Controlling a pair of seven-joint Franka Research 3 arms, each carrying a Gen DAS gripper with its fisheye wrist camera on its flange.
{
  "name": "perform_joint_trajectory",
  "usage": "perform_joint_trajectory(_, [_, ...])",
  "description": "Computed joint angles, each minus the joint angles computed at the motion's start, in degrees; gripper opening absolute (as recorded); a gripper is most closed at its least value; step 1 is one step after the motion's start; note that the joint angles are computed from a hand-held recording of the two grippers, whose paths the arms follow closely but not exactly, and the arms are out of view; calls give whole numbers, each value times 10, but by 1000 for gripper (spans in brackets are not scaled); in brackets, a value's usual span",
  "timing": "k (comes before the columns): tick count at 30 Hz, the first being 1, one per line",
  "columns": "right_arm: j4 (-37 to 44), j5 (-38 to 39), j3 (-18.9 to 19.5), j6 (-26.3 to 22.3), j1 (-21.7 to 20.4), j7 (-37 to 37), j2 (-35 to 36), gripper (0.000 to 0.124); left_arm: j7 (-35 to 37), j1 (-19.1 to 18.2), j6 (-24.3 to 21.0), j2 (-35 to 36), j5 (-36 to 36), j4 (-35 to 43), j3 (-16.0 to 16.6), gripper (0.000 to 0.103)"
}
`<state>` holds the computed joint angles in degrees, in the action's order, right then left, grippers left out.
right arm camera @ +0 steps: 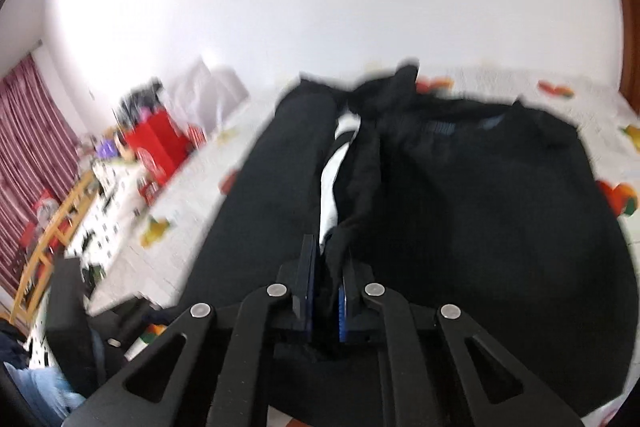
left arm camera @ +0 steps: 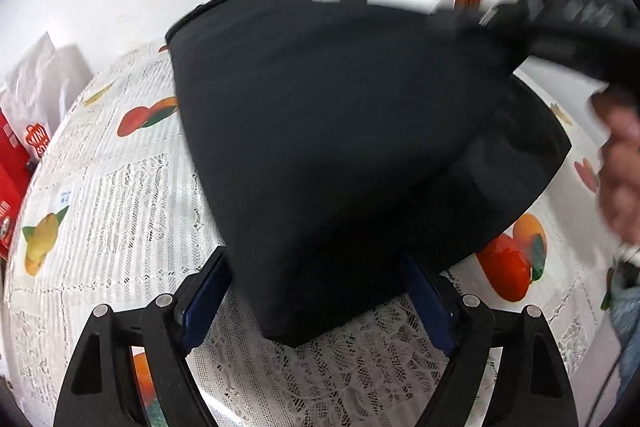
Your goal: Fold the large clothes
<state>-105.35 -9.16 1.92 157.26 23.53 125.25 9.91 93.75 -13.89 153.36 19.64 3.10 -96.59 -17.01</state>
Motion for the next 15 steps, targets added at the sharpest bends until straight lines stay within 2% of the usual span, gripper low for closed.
perform_joint_trajectory(2, [-32,-43,-14,37,5,41,-33,8,-16,-11,-7,4,19,9,9,85])
perform_joint_trajectory(4, [-69,-128,-26,68,3,118,-71,7,-28,-16,-24,13,27,26,12,85])
perform_joint_trajectory(7, [-123,-286,-22,82,-28,268,-132,7,-42,-22,-46,25,38,52,16,85])
perform_joint_trajectory(8, [-138,-311,-15,82,-41,295,-147,7,-48,-26,-48,30,44,58,18,85])
perform_joint_trajectory(10, [-173,-322,-5,83,-64,322,-174,7,-56,-34,-56,49,54,85,20,85])
perform_joint_trajectory(15, [-230,-228,10,24,-86,291,-194,8,-62,-37,-67,64,60,108,19,86])
